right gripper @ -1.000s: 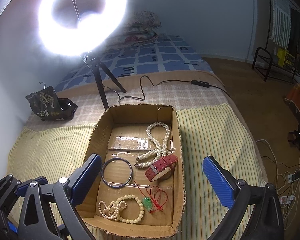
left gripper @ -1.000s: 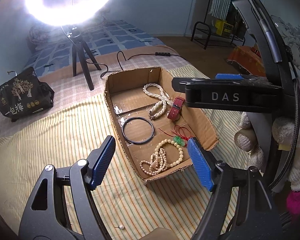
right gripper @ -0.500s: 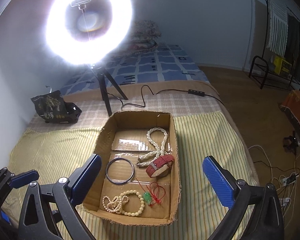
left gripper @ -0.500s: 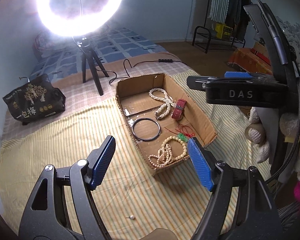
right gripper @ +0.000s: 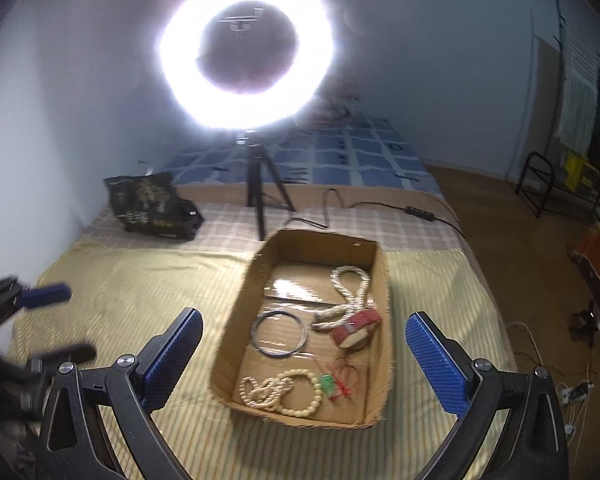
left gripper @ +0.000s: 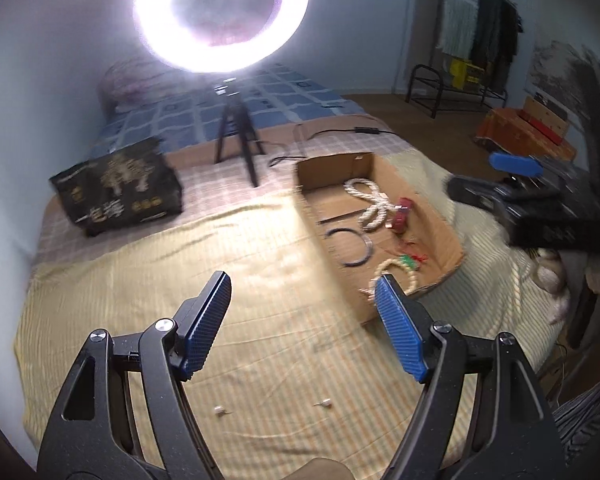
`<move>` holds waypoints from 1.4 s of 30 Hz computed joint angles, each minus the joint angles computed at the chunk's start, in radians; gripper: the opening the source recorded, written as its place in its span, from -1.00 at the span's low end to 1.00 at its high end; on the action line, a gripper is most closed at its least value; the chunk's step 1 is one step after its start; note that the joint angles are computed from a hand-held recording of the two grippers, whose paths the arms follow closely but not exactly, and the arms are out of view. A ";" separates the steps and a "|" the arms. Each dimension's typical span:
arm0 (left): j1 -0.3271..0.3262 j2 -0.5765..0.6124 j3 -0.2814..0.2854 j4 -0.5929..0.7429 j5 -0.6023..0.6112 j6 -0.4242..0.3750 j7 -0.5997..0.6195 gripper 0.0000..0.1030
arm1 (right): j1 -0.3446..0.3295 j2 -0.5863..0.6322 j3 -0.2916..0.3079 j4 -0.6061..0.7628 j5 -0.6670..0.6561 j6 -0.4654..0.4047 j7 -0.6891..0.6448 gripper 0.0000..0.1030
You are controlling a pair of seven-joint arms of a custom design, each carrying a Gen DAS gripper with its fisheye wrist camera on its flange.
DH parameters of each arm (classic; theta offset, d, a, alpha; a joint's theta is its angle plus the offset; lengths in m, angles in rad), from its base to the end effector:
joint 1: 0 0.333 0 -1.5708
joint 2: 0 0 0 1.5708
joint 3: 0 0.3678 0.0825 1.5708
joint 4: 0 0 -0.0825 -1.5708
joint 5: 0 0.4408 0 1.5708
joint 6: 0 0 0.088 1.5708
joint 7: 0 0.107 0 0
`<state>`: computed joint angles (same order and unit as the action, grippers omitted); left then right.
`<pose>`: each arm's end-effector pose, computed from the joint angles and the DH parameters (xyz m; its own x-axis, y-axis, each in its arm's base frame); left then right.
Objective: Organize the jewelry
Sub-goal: 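Withdraw both tools from the box toward the pearl stud earrings, then lower left tool onto a pearl earring while right tool grasps the other earring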
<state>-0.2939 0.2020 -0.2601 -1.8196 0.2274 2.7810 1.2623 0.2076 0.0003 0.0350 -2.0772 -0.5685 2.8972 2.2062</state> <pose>0.6172 -0.3764 0.5460 -0.4116 -0.9093 0.0611 -0.6707 0.2568 -0.6958 0.6153 0.1853 0.5421 0.0910 -0.9956 0.0242 -0.6450 -0.0775 -0.7603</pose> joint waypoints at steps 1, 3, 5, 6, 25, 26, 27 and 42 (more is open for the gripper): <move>0.011 -0.005 0.001 -0.009 -0.017 0.000 0.005 0.49 | 0.004 -0.001 0.004 -0.007 0.014 0.010 -0.025 0.99; 0.033 -0.013 -0.003 -0.026 -0.060 0.000 0.023 0.49 | 0.014 0.000 0.013 -0.017 0.056 0.017 -0.090 0.99; 0.055 -0.022 -0.004 -0.043 -0.105 -0.005 0.040 0.49 | 0.028 0.004 0.022 -0.023 0.117 0.009 -0.174 0.99; 0.069 -0.023 -0.007 -0.049 -0.137 -0.012 0.058 0.49 | 0.037 0.007 0.029 -0.026 0.172 0.002 -0.242 0.99; 0.136 -0.032 -0.013 -0.178 -0.405 -0.126 0.244 -0.15 | 0.136 0.102 0.083 -0.052 0.717 -0.157 -0.859 0.22; 0.133 -0.027 -0.014 -0.183 -0.410 -0.132 0.247 -0.15 | 0.142 0.108 0.081 -0.050 0.716 -0.165 -0.864 0.18; 0.130 -0.024 -0.014 -0.183 -0.410 -0.138 0.246 -0.15 | 0.150 0.116 0.078 -0.046 0.703 -0.175 -0.864 0.12; 0.100 0.033 -0.006 -0.182 -0.295 -0.138 0.160 -0.32 | 0.184 0.160 0.060 -0.021 0.632 -0.202 -0.852 -0.22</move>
<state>-0.1942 0.2350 -0.2665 -2.0013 -0.0673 2.6430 1.4224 0.3919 0.1606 0.0947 -2.0980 0.0634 2.6952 1.3539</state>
